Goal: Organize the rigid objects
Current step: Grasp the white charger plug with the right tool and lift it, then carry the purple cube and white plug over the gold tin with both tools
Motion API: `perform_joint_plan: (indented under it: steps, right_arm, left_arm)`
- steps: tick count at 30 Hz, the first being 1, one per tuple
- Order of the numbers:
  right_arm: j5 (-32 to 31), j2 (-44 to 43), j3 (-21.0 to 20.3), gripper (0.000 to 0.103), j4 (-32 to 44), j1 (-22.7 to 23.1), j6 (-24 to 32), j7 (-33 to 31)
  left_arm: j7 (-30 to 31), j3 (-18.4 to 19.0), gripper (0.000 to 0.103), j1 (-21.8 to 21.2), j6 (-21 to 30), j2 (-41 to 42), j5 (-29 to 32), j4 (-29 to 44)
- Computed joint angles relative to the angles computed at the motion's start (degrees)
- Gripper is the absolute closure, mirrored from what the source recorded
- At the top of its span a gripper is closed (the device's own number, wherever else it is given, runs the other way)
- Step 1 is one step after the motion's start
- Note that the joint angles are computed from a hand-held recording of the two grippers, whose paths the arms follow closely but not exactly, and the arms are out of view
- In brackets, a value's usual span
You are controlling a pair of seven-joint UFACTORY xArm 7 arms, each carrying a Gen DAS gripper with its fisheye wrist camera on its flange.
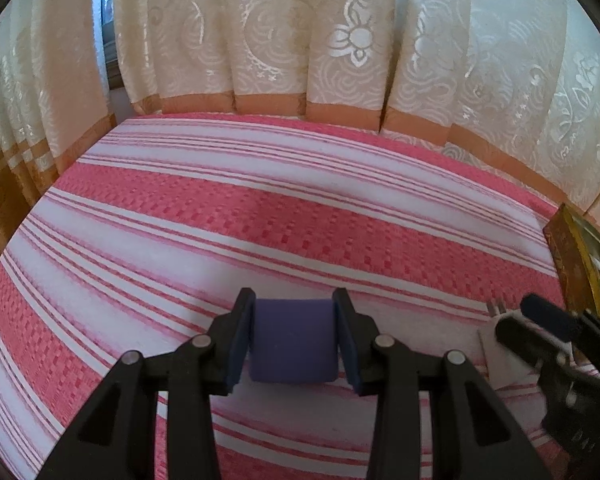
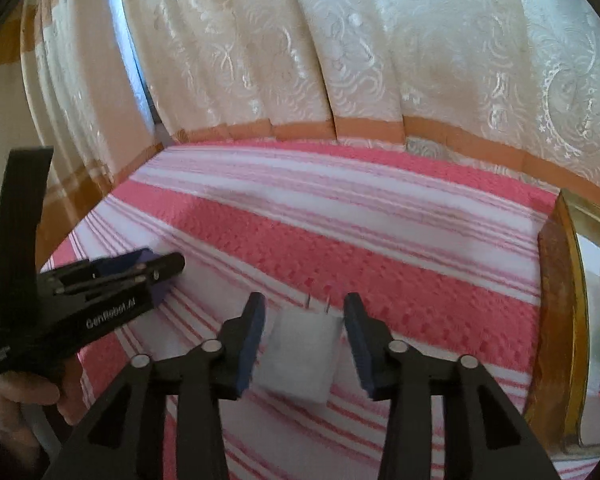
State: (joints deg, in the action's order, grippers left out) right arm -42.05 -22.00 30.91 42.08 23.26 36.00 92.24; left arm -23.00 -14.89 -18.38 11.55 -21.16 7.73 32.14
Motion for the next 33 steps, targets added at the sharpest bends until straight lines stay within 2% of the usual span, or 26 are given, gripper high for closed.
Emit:
perform_joint_plan:
  steps: [6, 9, 13, 15, 16, 19, 22, 24, 29, 33]
  right_arm:
    - [4.1, -0.9, -1.1, 0.052, -2.2, 1.3, -2.5, 0.4]
    - [4.7, -0.5, -0.5, 0.051, -1.4, 1.0, -1.3, -1.1]
    - [4.4, 3.0, 0.5, 0.052, 3.0, 1.4, 5.1, -3.9]
    - [3.4, 6.9, 1.6, 0.057, 7.8, 2.4, 12.9, -6.0]
    - [2.3, 8.0, 1.7, 0.063, 8.9, 3.0, 14.5, -6.0]
    - [1.6, 8.1, -0.1, 0.063, 8.9, 5.2, 14.7, -5.9]
    - [0.5, 4.4, -2.3, 0.063, 4.8, 6.4, 9.4, -1.9]
    - [-2.6, 0.5, -1.5, 0.063, 1.7, 5.2, 6.2, 3.0]
    - [-8.6, -3.3, 4.1, 0.063, 1.8, 1.8, 10.3, 9.4]
    - [-10.3, -5.5, 7.1, 0.063, 2.0, 1.0, 15.4, 11.5]
  left_arm:
    - [0.3, 0.5, 0.064, -0.5, 0.2, -0.1, -0.5, -0.1]
    - [0.6, 0.7, 0.064, -0.9, 0.3, -0.1, -0.9, 0.0]
    - [0.6, 0.6, 0.064, -0.8, 0.4, -0.2, -1.0, 0.0]
    - [-0.1, -0.2, 0.064, -0.2, 0.5, -0.2, -0.4, 0.0]
    - [-0.3, -0.3, 0.064, -0.1, 0.5, -0.3, -0.3, 0.0]
    - [-1.0, -1.0, 0.064, 0.4, 0.3, -0.5, 0.6, 0.0]
    - [-2.2, -2.1, 0.064, 1.5, -0.3, -0.8, 2.1, -0.1]
    - [-3.4, -3.3, 0.064, 2.7, -0.8, -1.3, 3.6, -0.3]
    - [-6.2, -6.0, 0.064, 5.4, -3.2, -2.5, 6.9, -0.9]
    - [-9.5, -9.7, 0.064, 9.3, -5.8, -4.0, 10.0, -1.5]
